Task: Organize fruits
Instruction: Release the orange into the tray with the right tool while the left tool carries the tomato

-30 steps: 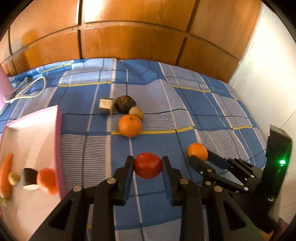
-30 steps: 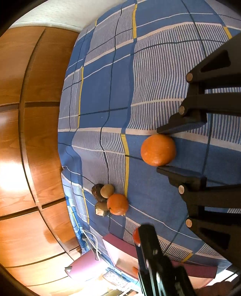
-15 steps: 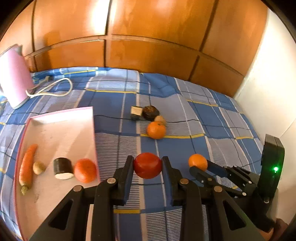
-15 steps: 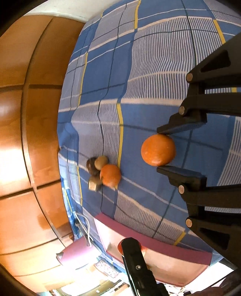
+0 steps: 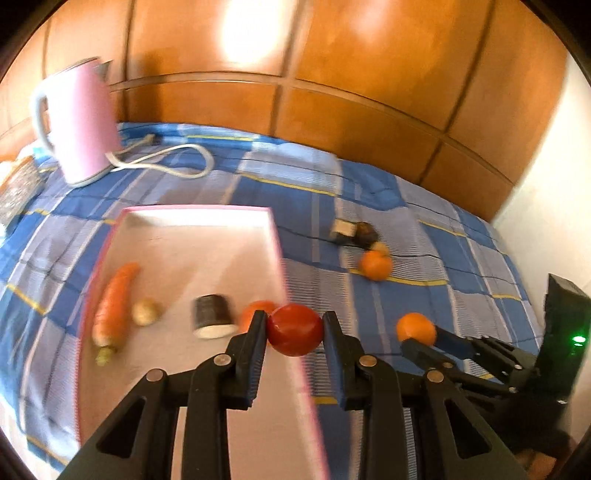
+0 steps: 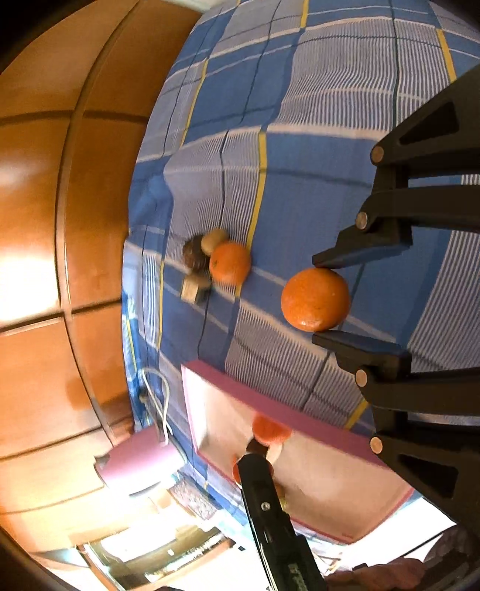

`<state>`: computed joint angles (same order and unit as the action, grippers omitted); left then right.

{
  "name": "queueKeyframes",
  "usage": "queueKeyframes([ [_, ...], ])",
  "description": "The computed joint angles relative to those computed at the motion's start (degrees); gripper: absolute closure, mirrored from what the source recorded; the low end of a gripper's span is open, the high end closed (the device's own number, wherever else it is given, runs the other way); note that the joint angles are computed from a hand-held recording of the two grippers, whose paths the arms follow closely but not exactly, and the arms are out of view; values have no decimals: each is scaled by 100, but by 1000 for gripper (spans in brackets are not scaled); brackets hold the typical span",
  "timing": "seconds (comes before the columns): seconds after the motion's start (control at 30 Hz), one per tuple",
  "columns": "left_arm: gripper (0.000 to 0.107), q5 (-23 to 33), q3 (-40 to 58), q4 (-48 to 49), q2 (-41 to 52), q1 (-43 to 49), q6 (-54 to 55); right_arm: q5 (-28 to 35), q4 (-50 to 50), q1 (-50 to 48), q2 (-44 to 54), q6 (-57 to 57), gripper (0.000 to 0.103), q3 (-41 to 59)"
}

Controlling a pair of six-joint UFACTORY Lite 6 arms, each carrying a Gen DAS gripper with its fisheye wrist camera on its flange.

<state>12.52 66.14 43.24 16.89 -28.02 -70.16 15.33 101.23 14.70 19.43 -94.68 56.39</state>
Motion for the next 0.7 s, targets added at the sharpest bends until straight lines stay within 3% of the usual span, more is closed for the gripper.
queueKeyframes([
  [0.3,77,-341,-1547,602,-1114,1089,-654,560,-1735,608,279,1648,68,831],
  [0.47,77,-514,-1985,623,-1398,1449,-676,982,-2713,1049,950,2780,68,1794],
  [0.7,73,-449,-2061,1021,-1388,1445,-1148,721,-4351,1734,1791,4490,67,2866],
])
